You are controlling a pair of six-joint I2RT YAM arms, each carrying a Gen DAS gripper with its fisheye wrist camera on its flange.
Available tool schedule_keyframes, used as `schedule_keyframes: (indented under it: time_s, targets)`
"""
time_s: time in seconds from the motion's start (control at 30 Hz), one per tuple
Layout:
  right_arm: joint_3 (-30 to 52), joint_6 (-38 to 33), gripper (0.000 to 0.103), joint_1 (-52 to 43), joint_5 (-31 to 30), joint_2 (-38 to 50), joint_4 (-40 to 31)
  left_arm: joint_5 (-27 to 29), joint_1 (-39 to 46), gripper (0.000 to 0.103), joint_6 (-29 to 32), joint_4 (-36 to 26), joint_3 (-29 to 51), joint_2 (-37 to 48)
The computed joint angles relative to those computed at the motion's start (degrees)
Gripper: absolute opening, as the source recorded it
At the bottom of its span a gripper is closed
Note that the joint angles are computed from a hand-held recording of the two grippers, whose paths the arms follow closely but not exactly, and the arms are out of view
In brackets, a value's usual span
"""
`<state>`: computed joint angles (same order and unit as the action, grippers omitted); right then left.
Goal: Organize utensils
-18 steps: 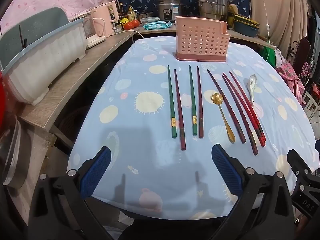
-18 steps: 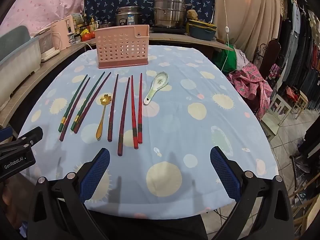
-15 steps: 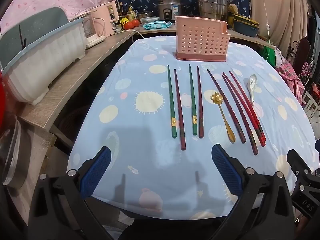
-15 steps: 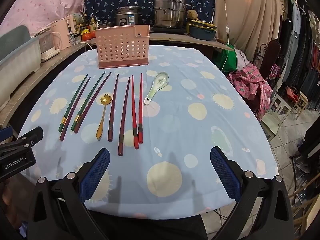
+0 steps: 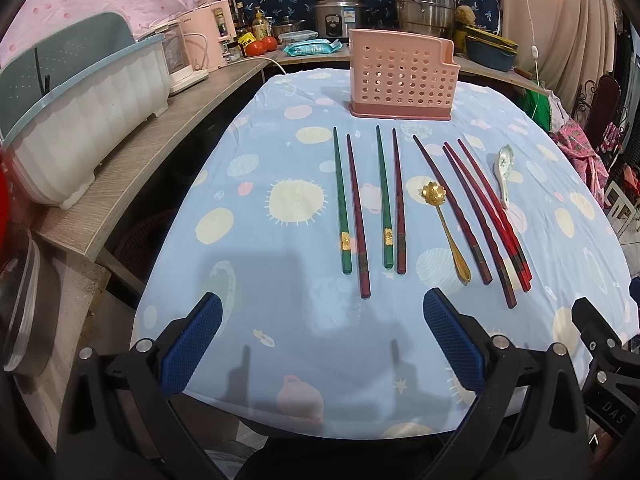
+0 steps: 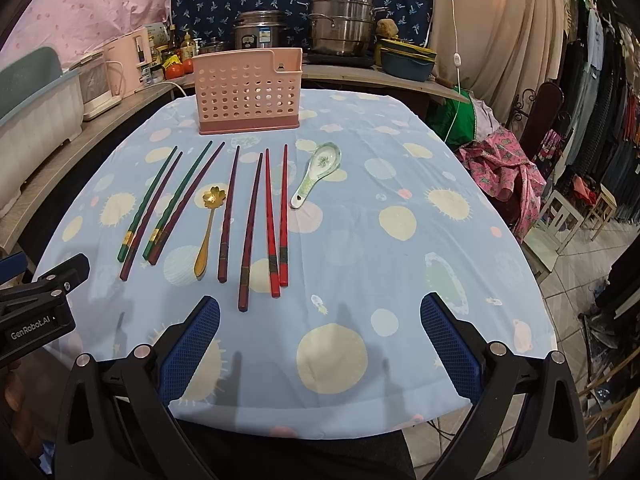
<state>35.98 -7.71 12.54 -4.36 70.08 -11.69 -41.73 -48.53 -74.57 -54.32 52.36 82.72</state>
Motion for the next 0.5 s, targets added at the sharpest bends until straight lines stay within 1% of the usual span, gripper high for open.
schedule_keyframes:
  time_s: [0.5]
  targets:
    - [0.03,-0.15,0.096,-0.01,0.02,0.1,0.06,0.22,-0.26,0.096,-0.42,0.55,-0.18,0.75]
